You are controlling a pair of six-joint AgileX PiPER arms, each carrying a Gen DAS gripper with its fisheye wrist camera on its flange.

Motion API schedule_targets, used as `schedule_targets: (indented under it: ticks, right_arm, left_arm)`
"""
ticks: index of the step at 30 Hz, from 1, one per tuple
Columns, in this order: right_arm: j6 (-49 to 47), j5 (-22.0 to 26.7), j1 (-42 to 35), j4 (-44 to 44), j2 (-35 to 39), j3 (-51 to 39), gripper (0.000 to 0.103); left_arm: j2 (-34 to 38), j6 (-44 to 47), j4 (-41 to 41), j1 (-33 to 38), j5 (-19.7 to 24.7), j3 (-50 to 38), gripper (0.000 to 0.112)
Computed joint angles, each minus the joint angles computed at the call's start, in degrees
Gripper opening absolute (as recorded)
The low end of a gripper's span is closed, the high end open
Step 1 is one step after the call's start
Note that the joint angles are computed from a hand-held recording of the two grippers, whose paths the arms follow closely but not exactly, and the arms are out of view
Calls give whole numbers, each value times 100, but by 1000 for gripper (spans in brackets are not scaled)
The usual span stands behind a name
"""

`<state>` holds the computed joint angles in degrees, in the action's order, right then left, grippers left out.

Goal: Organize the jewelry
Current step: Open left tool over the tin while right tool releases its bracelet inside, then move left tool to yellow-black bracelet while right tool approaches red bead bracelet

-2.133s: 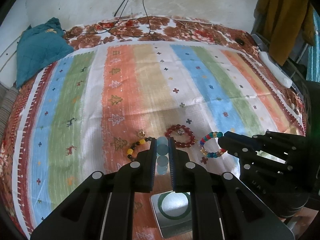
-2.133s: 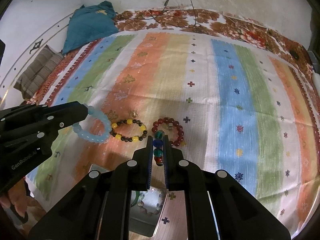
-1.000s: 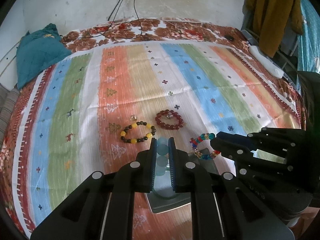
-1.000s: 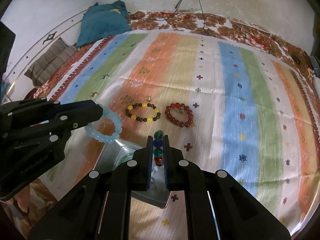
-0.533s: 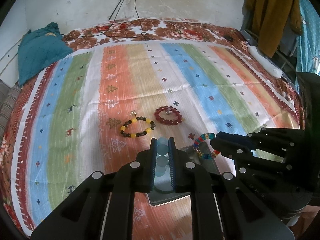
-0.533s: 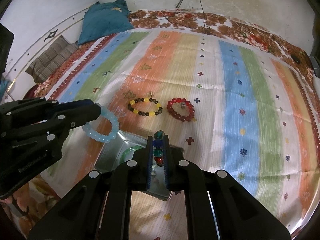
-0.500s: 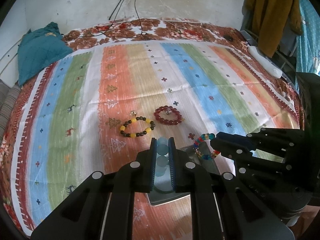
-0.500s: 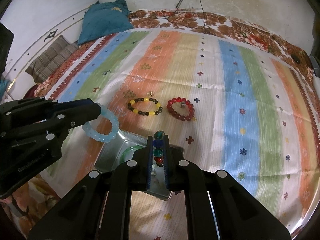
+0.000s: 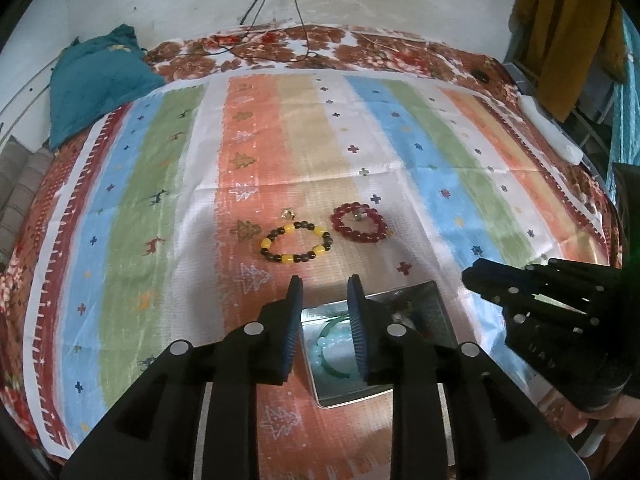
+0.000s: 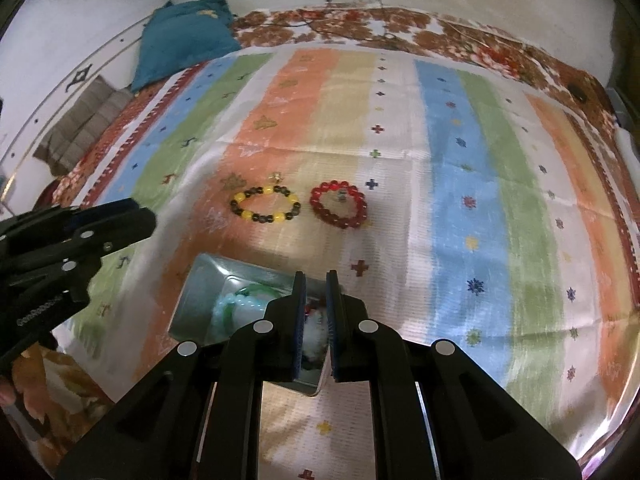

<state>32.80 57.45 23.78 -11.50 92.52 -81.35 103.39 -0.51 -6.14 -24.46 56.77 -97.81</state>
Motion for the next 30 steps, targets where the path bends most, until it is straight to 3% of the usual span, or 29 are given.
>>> schedule_targets:
  ticks: [4,12,14,22,30]
  right_arm:
    - [28,-3,-20,-17,19,4,23]
    - [70,16,-68,-40,78,-20,26]
    - [59,18,-97,-41,82,-27,28]
    - [100,55,-202,-108,165,-118,43]
    - [60,124,-304,-97,349,-316,51]
  left_arm:
    - [40,-40,13,41,10,-30,29]
    - [129,-97,47,118,40,-86,37]
    - [133,-106,63,121,23,-75,44]
    - [370,-282,160,221,130,-262,51]
    - [617,-419,346,202,226,-535,60]
